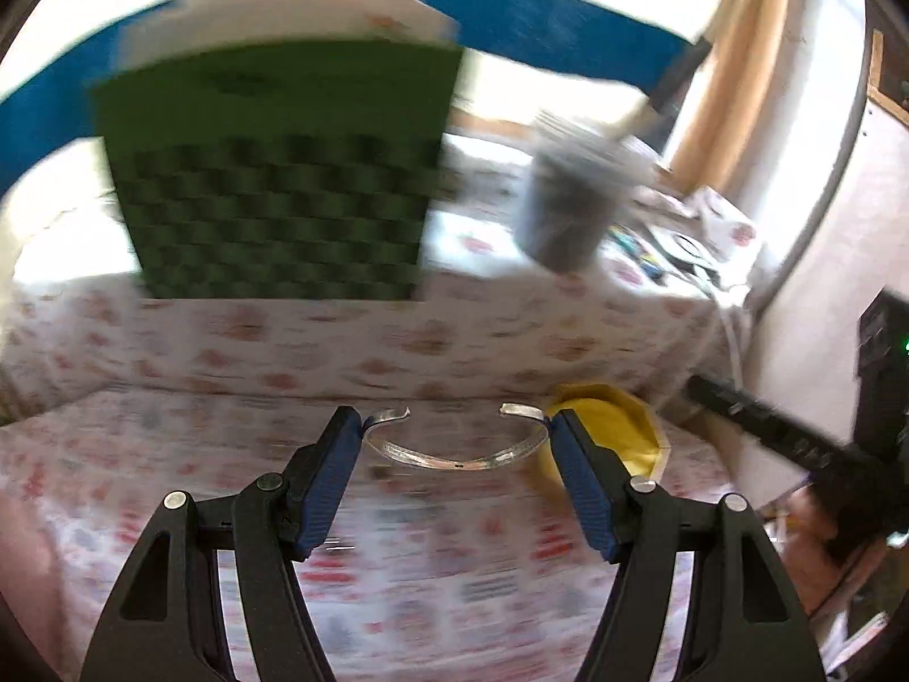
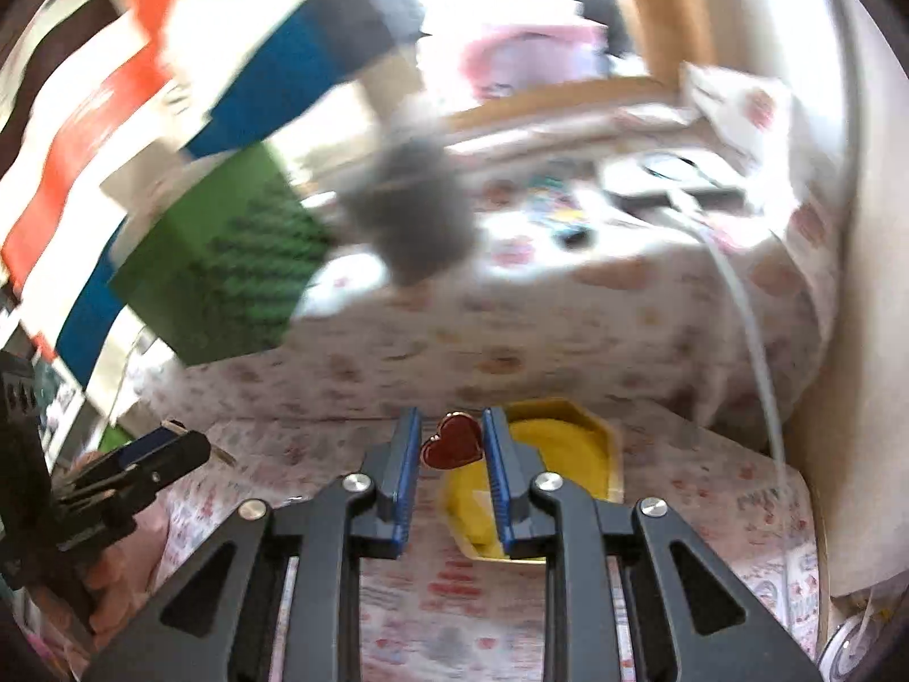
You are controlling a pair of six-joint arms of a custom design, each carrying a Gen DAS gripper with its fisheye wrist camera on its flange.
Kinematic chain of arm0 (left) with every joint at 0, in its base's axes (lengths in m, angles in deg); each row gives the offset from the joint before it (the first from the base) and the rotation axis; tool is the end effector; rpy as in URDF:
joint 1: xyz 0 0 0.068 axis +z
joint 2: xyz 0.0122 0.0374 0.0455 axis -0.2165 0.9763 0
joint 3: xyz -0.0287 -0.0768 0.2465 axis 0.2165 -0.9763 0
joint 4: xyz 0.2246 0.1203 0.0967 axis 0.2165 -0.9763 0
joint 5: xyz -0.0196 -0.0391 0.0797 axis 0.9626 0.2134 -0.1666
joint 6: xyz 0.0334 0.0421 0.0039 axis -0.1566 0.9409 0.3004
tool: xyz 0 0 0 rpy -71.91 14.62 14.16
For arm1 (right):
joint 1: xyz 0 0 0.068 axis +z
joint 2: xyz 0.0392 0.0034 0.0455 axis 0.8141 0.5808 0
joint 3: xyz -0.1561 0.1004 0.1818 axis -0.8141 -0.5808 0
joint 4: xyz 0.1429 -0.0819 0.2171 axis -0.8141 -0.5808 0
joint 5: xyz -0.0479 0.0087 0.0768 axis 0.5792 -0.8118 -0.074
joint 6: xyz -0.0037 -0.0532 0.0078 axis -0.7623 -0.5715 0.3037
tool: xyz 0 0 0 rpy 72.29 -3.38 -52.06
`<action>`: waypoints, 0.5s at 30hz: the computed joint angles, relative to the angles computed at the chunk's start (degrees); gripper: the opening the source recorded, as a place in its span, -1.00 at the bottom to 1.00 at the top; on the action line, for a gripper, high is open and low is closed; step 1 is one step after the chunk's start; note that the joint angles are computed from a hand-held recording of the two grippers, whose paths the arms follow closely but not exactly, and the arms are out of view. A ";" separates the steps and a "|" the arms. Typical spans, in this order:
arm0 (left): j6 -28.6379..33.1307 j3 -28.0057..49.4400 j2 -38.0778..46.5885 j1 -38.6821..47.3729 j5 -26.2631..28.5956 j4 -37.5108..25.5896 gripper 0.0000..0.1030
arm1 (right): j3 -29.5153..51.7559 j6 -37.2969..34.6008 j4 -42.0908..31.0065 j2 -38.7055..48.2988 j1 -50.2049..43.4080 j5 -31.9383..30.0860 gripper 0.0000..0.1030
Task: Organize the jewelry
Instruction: 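Carry bangle and heart into the yellow-lined box and open both tools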
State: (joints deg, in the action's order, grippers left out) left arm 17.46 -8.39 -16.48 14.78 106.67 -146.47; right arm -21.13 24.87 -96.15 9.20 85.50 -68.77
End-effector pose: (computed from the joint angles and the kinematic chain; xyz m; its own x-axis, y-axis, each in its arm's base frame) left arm 0.1793 0.0699 0.3799 -0.7381 -0.0218 -0.6743 0.1882 0.9532 -0.2368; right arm 0.1732 0.1015 0.3609 -0.7272 0.1951 -0.6581 -0.0950 0.9210 0.3779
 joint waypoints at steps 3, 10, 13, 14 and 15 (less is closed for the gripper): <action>-7.75 -1.46 0.93 -11.08 -3.68 2.51 0.31 | -7.51 -2.83 2.80 -3.64 -8.71 -7.96 -0.60; -18.58 -1.52 5.28 -26.29 -10.58 6.79 0.31 | -10.72 -8.11 7.27 2.49 -9.01 -9.16 -0.59; -20.51 -1.40 6.40 -28.11 -11.64 8.17 0.31 | -11.52 -7.44 7.65 3.06 -9.58 -9.23 -0.50; -20.91 -1.36 6.97 -28.54 -11.90 8.49 0.31 | -11.54 -7.44 7.40 2.85 -10.52 -10.17 -0.43; -21.41 -1.35 7.71 -28.94 -11.95 8.64 0.31 | -11.74 -7.64 7.39 2.29 -11.59 -11.36 -0.43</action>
State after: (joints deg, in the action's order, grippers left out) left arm -3.95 -9.75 -8.77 -14.15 94.72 -137.83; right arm -32.87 17.23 -88.76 11.49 73.90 -80.12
